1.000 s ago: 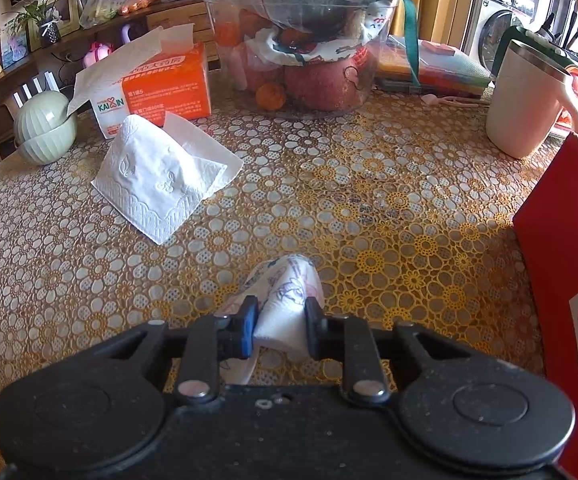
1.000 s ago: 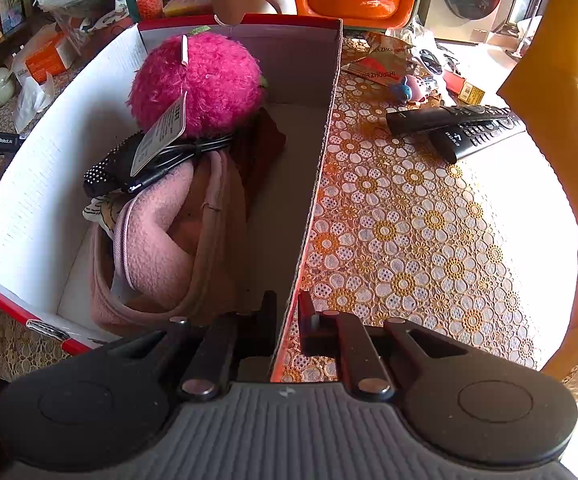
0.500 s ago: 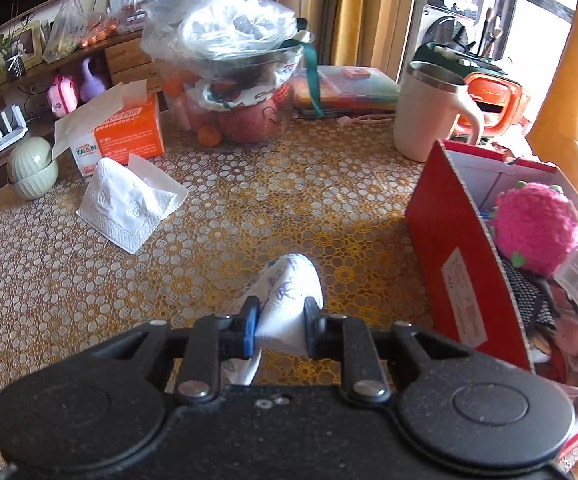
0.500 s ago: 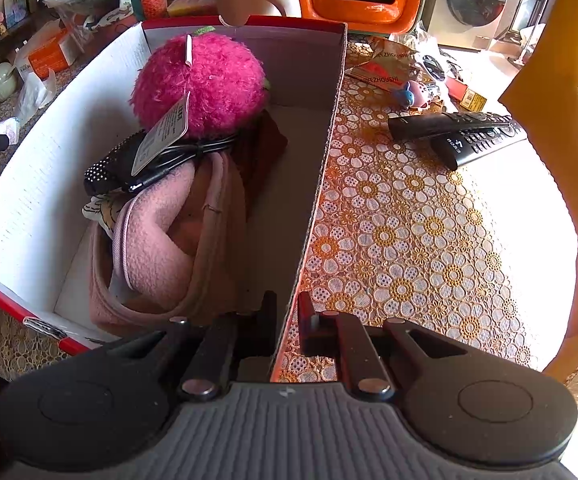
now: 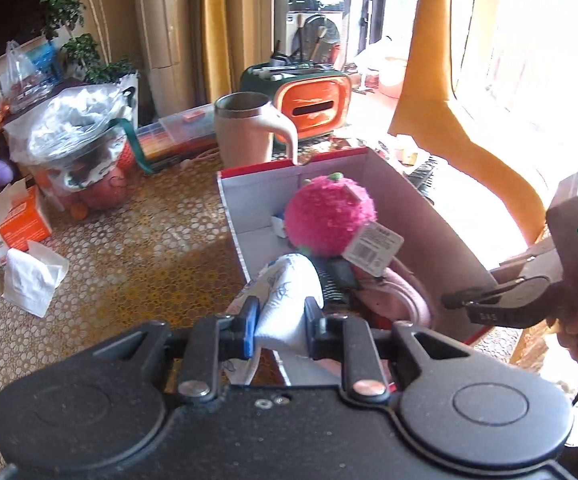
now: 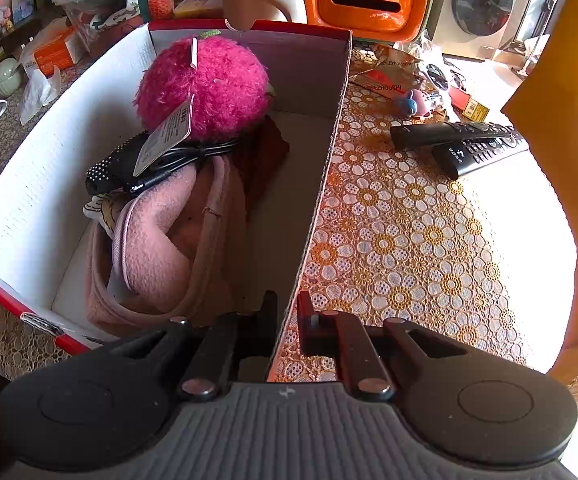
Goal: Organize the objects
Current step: 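Carry the face mask into the shoebox beside the pink ball, then open the left gripper to release the mask in the shoebox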
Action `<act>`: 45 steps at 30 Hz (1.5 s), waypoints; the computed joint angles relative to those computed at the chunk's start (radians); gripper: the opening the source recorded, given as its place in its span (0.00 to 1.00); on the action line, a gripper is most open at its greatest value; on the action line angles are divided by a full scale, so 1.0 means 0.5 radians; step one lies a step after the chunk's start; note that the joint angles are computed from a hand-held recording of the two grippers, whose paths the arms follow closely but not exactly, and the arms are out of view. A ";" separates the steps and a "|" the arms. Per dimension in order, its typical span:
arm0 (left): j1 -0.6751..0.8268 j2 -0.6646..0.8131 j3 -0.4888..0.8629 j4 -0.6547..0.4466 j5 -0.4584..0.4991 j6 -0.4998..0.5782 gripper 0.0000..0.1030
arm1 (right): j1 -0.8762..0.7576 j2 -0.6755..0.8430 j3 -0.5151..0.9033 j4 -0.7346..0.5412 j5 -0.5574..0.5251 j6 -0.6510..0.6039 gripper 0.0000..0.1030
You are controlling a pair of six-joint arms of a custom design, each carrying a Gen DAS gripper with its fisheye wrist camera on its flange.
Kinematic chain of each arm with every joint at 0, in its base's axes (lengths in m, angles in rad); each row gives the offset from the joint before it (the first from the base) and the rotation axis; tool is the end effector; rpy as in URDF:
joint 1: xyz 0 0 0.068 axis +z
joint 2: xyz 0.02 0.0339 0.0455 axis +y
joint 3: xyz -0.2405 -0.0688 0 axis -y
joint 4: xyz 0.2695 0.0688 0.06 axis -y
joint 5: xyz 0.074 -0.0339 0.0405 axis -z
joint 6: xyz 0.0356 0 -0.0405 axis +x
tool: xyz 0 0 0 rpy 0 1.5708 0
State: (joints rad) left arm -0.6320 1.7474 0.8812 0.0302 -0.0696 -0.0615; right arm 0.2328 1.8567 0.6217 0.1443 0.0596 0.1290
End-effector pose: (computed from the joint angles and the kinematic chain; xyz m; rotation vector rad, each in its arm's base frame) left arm 0.2887 -0.2083 0.1025 0.6492 2.3290 -0.2370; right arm 0.2767 0.0634 0.0124 -0.1185 2.6560 0.0391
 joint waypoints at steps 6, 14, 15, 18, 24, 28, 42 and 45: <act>-0.195 0.161 0.151 -0.016 -0.049 -0.021 0.21 | -0.010 -0.017 -0.025 0.026 -0.017 0.004 0.09; -0.266 0.455 0.412 -0.073 -0.045 -0.051 0.23 | -0.032 -0.042 -0.054 0.039 -0.051 0.002 0.09; -0.271 0.489 0.439 -0.079 -0.053 -0.050 0.23 | -0.033 -0.041 -0.054 0.041 -0.053 0.001 0.09; -0.276 0.608 0.547 -0.144 -0.065 -0.053 0.23 | -0.036 -0.049 -0.062 0.044 -0.057 0.000 0.09; -0.217 0.753 0.688 -0.262 0.050 -0.119 0.25 | -0.039 -0.055 -0.069 0.048 -0.061 0.000 0.09; -0.197 0.823 0.756 -0.323 0.083 -0.139 0.28 | -0.034 -0.061 -0.080 0.056 -0.054 0.010 0.09; -0.201 0.854 0.761 -0.328 0.057 -0.166 0.40 | -0.011 -0.095 -0.105 0.035 -0.035 0.035 0.09; -0.211 0.802 0.701 -0.296 0.023 -0.168 0.46 | -0.008 -0.099 -0.102 0.023 -0.031 0.035 0.09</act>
